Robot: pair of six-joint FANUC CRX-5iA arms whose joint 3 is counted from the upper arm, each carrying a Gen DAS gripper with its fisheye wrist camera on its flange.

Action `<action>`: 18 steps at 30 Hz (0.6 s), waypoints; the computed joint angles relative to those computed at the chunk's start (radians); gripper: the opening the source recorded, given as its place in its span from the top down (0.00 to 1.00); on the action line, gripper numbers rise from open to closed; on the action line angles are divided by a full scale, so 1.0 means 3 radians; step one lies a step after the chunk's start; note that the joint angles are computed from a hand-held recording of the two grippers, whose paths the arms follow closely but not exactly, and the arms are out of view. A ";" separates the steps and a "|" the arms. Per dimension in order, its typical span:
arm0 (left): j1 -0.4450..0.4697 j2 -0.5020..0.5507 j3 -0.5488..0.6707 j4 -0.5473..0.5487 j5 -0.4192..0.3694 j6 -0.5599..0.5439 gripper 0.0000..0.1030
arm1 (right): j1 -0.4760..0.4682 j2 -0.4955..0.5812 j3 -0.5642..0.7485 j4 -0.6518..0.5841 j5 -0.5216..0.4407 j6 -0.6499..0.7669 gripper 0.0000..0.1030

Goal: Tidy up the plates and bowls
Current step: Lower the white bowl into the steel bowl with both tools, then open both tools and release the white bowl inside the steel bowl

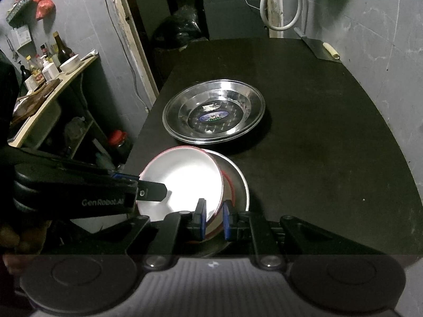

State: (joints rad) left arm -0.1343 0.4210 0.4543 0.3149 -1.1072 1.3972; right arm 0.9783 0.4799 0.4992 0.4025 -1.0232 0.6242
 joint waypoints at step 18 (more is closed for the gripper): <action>0.0067 -0.0129 -0.0204 0.0206 0.0241 -0.0096 0.52 | 0.0021 0.0005 0.0016 0.0050 -0.0019 -0.0011 0.69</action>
